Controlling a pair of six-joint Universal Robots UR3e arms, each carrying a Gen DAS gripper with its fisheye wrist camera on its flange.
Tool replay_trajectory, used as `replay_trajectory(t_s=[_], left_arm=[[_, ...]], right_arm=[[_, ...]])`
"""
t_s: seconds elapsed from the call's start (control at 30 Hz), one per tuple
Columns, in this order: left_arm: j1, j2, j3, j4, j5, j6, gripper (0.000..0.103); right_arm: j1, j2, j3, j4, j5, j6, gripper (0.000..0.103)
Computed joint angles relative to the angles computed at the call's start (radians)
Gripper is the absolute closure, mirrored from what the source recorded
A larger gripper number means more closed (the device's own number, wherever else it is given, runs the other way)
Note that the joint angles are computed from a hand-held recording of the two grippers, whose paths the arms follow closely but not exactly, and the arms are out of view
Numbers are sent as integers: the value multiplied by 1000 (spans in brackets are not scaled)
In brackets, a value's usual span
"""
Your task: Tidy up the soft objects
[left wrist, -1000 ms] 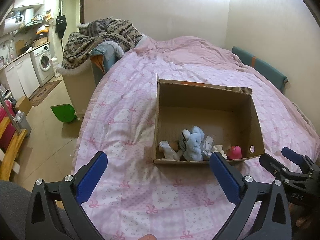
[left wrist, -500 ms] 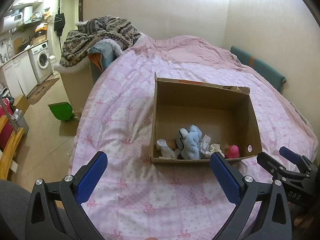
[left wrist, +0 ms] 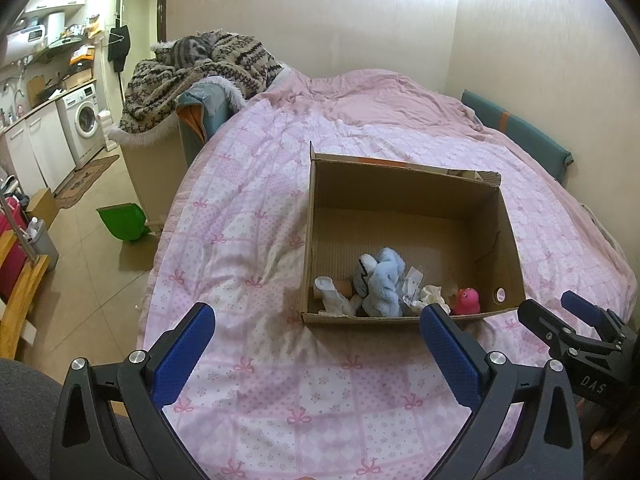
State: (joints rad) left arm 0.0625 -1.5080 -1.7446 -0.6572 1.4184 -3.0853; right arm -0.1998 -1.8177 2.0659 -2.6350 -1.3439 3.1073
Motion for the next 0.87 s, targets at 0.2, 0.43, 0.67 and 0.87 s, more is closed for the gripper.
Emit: replay_trajectory(t_s=[0.2, 0.43, 0.67, 0.87], left_arm=[[2, 1, -4, -1, -4, -1, 1], [8, 5, -18, 5, -12, 4, 1], [8, 5, -22, 8, -10, 5, 1], [17, 14, -46, 16, -30, 8, 1]], right_arm=[[1, 0, 1, -1, -1, 1, 0], [2, 0, 0, 1, -2, 3, 0], [-2, -6, 2, 3, 3, 1, 0], [-4, -11, -2, 13, 5, 1, 0]])
